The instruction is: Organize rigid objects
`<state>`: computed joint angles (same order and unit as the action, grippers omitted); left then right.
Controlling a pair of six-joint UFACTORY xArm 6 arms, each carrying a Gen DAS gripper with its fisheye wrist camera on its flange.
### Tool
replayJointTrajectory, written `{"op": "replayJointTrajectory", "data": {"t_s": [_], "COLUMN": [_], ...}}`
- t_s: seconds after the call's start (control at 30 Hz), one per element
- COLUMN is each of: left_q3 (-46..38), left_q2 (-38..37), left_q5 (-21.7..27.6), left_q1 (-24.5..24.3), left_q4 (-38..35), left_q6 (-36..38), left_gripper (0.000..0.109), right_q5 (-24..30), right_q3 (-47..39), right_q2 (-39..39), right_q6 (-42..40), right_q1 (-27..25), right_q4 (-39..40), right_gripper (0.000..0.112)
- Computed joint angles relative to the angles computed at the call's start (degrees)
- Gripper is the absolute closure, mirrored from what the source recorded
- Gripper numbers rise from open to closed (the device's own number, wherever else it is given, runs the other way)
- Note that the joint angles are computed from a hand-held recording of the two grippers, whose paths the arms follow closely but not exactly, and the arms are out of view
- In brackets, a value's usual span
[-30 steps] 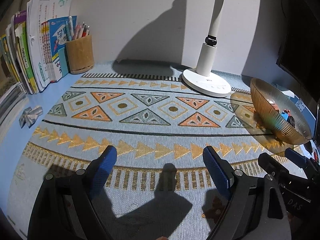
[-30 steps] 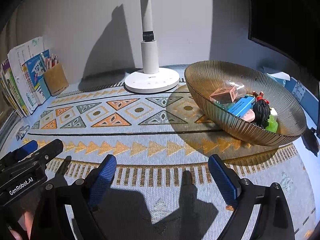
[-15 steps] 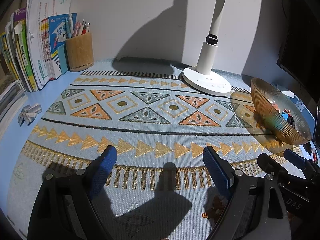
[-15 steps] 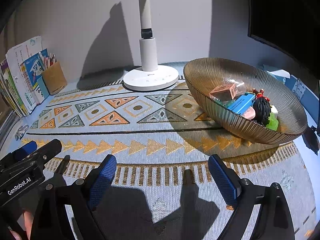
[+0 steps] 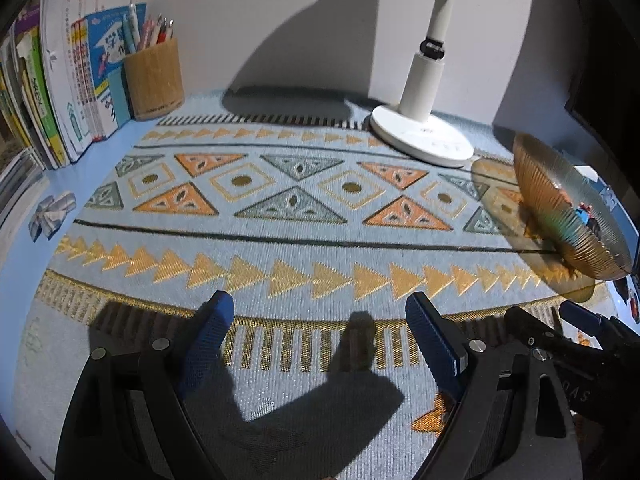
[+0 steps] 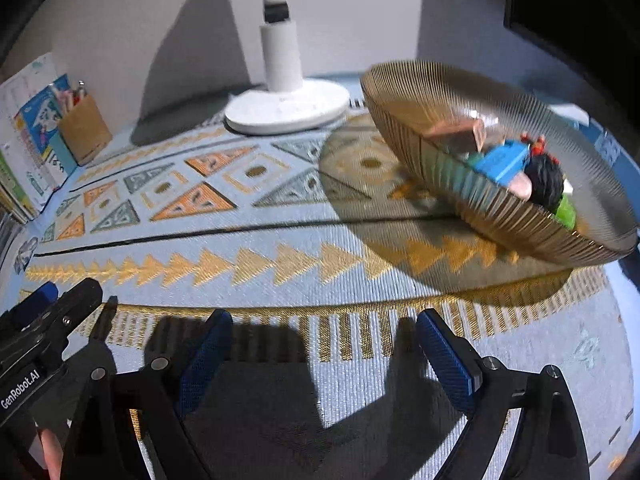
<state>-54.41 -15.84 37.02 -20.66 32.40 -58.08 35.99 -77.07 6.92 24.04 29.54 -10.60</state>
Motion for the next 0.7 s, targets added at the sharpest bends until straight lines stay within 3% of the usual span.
{"op": "replayJointTrajectory", "data": {"t_s": [0.17,0.23,0.5,0.6,0.7], "left_q3": [-0.6,-0.9,-3.2,-5.1,-5.2], "left_q2": [0.7,1.0,2.9,4.3,4.3], "left_q5": [0.9,1.3,5.1,9.0,9.4], "left_q1": [-0.2,-0.2,-0.1,-1.5,-1.8], "left_q4": [-1.2,-1.4,-6.0,-5.3,-5.6], "left_q6": [1.2,1.6,5.4,7.3,7.8], "left_gripper": [0.022,0.022,0.021,0.013,0.009], "right_q5": [1.5,3.3,4.4,5.0,4.1], "right_q3": [-0.9,-2.6,-3.3,-3.8,-3.6], "right_q2": [0.7,1.9,2.3,2.5,2.5], "right_q6": [-0.3,-1.5,-3.4,-4.7,-5.2], "right_q1": [0.1,0.5,0.5,0.4,0.4], "right_q4": [-0.1,-0.3,0.1,0.8,1.0], "right_gripper": [0.018,0.009,0.009,0.009,0.009]}}
